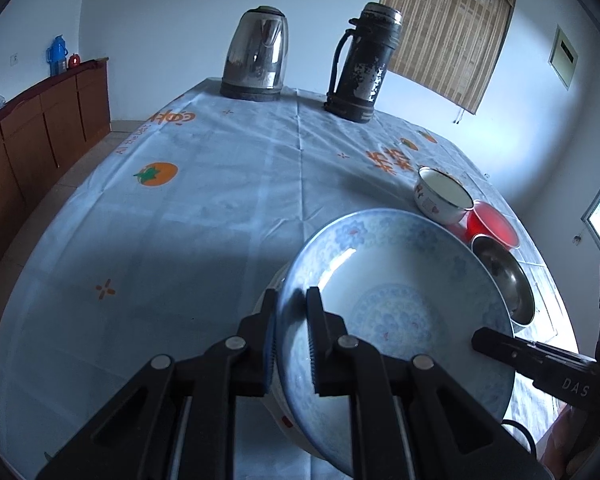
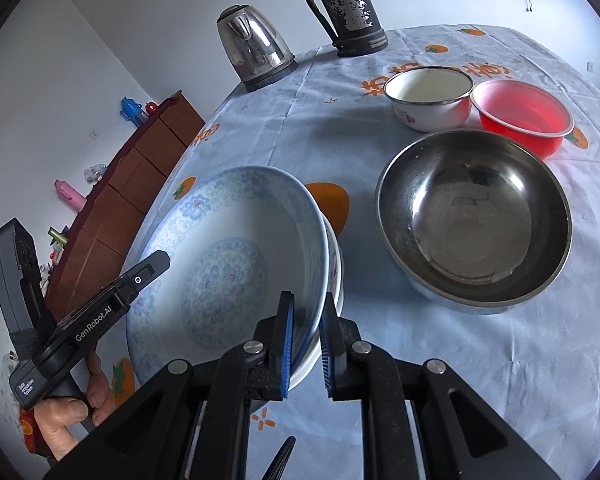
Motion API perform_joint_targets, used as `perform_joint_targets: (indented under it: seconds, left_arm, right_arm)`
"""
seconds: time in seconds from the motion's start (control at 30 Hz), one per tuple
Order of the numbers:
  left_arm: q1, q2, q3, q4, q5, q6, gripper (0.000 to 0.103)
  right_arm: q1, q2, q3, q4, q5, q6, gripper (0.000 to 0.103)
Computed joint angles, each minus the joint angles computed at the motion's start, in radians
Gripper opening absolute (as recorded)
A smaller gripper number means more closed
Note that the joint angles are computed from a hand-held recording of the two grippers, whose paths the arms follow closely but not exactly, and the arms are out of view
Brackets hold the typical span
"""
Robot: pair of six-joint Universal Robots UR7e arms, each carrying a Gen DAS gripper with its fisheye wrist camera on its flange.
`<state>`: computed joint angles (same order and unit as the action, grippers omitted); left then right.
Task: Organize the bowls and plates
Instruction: 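Carry the blue patterned bowl with both grippers over the stacked plates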
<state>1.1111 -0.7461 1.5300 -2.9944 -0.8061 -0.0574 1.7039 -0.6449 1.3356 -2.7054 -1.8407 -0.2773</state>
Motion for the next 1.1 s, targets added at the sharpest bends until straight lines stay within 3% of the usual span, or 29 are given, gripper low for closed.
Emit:
perform_joint_targets:
  seconds: [0.33,0.6,0.9,1.1]
  left_arm:
    - [0.011,0.004,0.001,0.014,-0.005,-0.026,0.012]
    - [0.015,0.013,-0.007,0.010,-0.002,-0.022,0.012]
    - [0.012,0.014,-0.002,-0.014,0.009,-0.019,0.012]
    - [0.007,0.012,0.007,-0.022,0.020,-0.025,0.013]
  right_arm:
    - [0.019,0.015,0.020,-0.046,-0.081,-0.060,0.016]
    - [0.015,0.035,0.004,-0.061,-0.094,-0.070,0.017]
    - [-0.008,0.044,-0.063,0.022,-0.013,-0.008,0.021]
    - [-0.005,0.006,0.018,-0.177,0.019,-0.045,0.022]
